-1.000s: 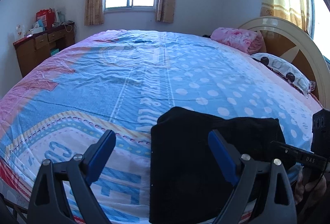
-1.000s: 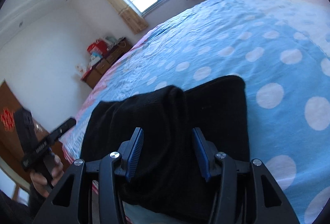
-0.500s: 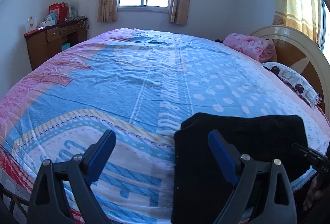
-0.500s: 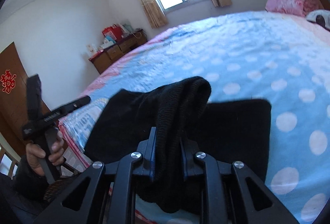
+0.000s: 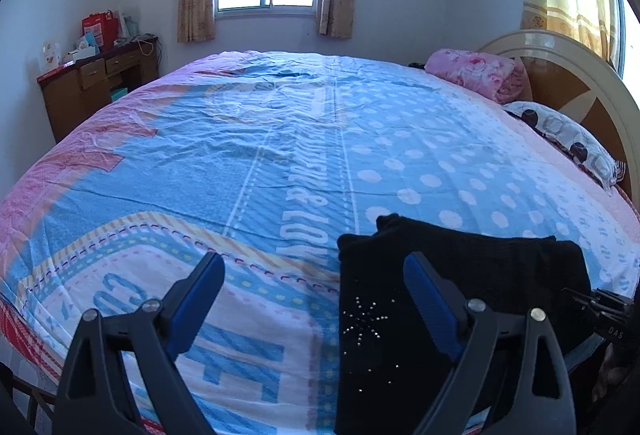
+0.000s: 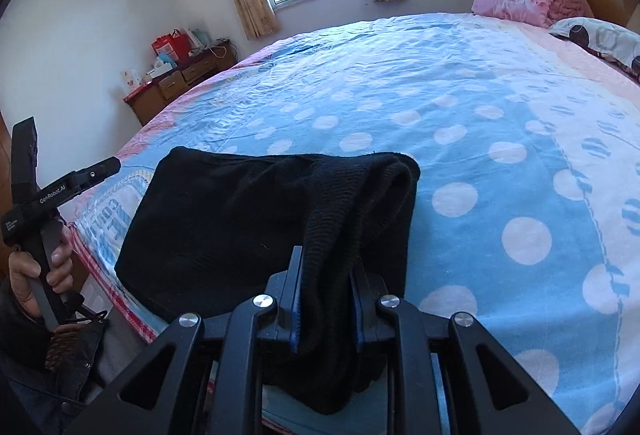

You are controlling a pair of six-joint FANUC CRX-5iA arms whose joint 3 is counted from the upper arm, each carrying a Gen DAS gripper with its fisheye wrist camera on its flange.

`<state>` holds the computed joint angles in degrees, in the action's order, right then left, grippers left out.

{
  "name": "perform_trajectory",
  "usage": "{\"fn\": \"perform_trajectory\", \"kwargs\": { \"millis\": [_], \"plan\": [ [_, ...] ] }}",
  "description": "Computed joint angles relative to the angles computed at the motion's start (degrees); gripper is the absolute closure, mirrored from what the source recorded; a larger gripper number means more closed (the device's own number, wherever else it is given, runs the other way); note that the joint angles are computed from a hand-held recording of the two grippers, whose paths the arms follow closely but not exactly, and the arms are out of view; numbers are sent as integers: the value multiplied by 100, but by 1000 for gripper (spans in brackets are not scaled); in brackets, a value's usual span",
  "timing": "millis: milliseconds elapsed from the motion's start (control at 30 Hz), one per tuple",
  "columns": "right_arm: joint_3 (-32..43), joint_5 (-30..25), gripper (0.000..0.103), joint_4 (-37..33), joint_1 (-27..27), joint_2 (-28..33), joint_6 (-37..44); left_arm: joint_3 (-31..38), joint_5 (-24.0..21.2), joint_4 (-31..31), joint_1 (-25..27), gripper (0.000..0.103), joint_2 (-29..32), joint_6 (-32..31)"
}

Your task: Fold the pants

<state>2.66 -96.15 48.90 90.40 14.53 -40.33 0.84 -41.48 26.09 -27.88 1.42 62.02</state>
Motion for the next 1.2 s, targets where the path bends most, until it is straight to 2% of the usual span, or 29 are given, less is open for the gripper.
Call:
{"fn": "perform_trajectory", "kwargs": {
  "millis": [100, 233, 367, 433, 500, 533, 633, 700, 800, 967, 1100, 1200],
  "plan": [
    [-134, -21, 74, 11, 47, -66, -217, 82, -136, -260, -145, 10, 77, 160],
    [-533, 102, 71, 266, 143, -343, -1057, 74, -59, -476, -260, 10, 39, 135],
    [-485, -1025, 70, 709, 431, -177, -1858, 64, 32, -523, -345, 10, -17, 21],
    [-317, -1393, 70, 774, 499, -67, -1698, 33, 98, -484, -424, 10, -49, -112],
    [72, -1607, 71, 615, 451, 116, -1142, 18, 120, -412, -514, 10, -58, -281],
    [138, -1567, 71, 639, 427, 157, -952, 11, 149, -425, -587, 10, -70, -351],
    [121, -925, 71, 791, 303, 144, -384, 63, 141, -491, -782, 10, -41, -437],
    [370, -817, 72, 631, 158, 299, 91, 161, 142, -549, -919, 10, 35, -435],
    [330, -704, 73, 576, 97, 292, 23, 440, 62, -862, -1080, 10, 229, -181],
    [164, -544, 73, 161, -87, 113, -37, 1109, -351, -2045, -1213, 10, 647, 1071],
    [-133, -197, 72, 116, -229, -93, -218, 1174, -628, -1958, -995, 9, 792, 1399],
    [-128, -137, 73, 105, -358, -109, 82, 1109, -662, -1718, -892, 8, 830, 1360]
  ]
}}
